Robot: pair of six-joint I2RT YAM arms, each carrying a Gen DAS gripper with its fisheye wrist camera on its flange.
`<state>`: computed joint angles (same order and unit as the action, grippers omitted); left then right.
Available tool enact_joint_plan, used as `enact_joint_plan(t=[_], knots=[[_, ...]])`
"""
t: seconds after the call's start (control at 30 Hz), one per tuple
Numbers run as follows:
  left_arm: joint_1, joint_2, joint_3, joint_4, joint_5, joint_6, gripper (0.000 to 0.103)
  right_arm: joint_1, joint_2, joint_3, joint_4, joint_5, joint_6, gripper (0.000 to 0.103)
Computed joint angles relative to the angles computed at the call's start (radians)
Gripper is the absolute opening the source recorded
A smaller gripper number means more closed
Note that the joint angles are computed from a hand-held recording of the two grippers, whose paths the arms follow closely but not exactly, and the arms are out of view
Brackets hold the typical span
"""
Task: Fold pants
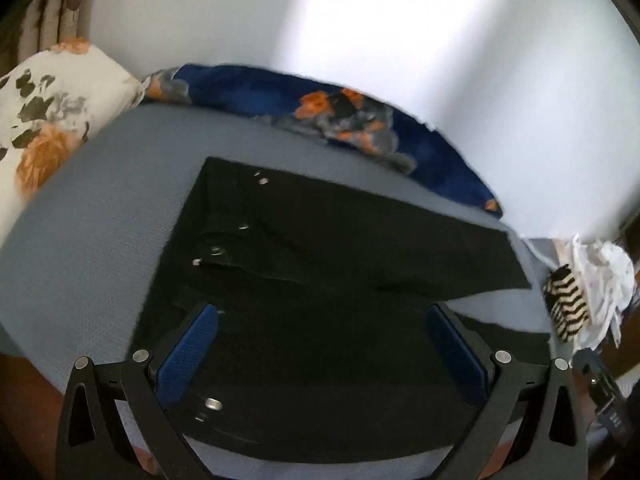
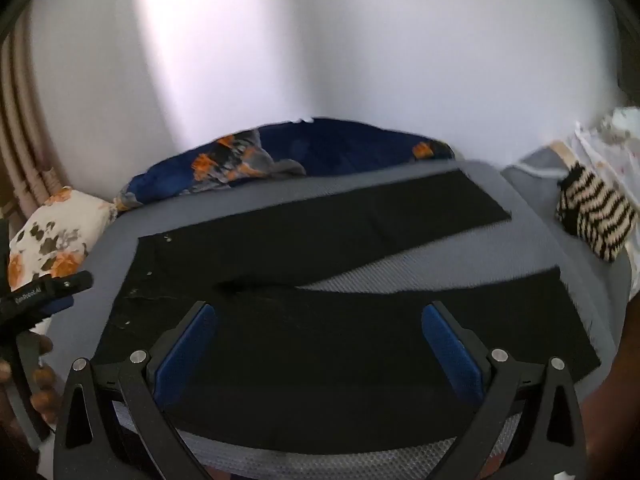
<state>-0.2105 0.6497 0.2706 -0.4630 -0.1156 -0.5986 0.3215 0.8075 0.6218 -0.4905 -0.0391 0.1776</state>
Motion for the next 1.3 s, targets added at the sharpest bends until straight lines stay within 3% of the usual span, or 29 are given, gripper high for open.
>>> enact_joint_plan(t=[0.1, 0.23, 0.3, 0.33, 0.37, 0.5, 0.67, 0.77, 0.9, 0.93, 0.97, 1.03, 1.1, 1.17, 1.23, 1.3], knots=[[0.218, 0.170, 0.038, 0.082, 0.153, 0.267, 0.103, -0.041, 0.031, -0.014, 0.025, -0.028, -0.013, 0.103], [0.408, 0.508, 0.177, 0.213, 0.194, 0.485, 0.102, -0.054, 0.096, -0.009, 0.058, -0.031, -0.032, 0.103], [0.549, 0.694, 0.284, 0.261, 0.304, 0.551, 0.100, -0.042, 0.133, -0.002, 0.071, -0.021, -0.027, 0.103], [0.597, 0.775, 0.338, 0.264, 0.352, 0.563, 0.094, -0.033, 0.156, 0.008, 0.075, -0.013, -0.022, 0.103], [0.639, 0.869, 0.409, 0.256, 0.387, 0.576, 0.088, -0.030, 0.174, 0.010, 0.084, -0.008, -0.021, 0.103], [0.736, 1.214, 0.693, 0.201, 0.483, 0.652, 0.084, -0.005, 0.254, 0.039, 0.111, 0.021, -0.012, 0.103], [0.757, 1.413, 0.874, 0.190, 0.579, 0.730, 0.082, 0.019, 0.352, 0.074, 0.141, 0.048, -0.007, 0.103], [0.731, 1.471, 0.929, 0.190, 0.556, 0.785, 0.082, 0.046, 0.400, 0.096, 0.155, 0.063, 0.009, 0.103], [0.701, 1.585, 1.048, 0.072, 0.555, 0.836, 0.077, 0.076, 0.473, 0.150, 0.162, 0.085, 0.025, 0.103], [0.694, 1.557, 1.005, 0.126, 0.543, 0.821, 0.057, 0.081, 0.489, 0.164, 0.166, 0.087, 0.027, 0.103], [0.691, 1.543, 0.993, 0.133, 0.530, 0.806, 0.028, 0.086, 0.506, 0.181, 0.172, 0.093, 0.028, 0.103], [0.710, 1.514, 0.959, 0.152, 0.565, 0.769, 0.023, 0.087, 0.537, 0.209, 0.182, 0.086, 0.029, 0.103], [0.712, 1.462, 0.903, 0.186, 0.576, 0.751, 0.019, 0.063, 0.576, 0.245, 0.191, 0.027, 0.037, 0.103], [0.698, 1.375, 0.819, 0.231, 0.545, 0.749, 0.017, 0.008, 0.639, 0.304, 0.195, -0.127, 0.062, 0.103], [0.683, 1.250, 0.717, 0.273, 0.536, 0.717, 0.017, -0.040, 0.709, 0.365, 0.214, -0.276, 0.094, 0.103], [0.657, 1.085, 0.603, 0.311, 0.523, 0.674, 0.017, -0.073, 0.803, 0.453, 0.212, -0.358, 0.120, 0.103]])
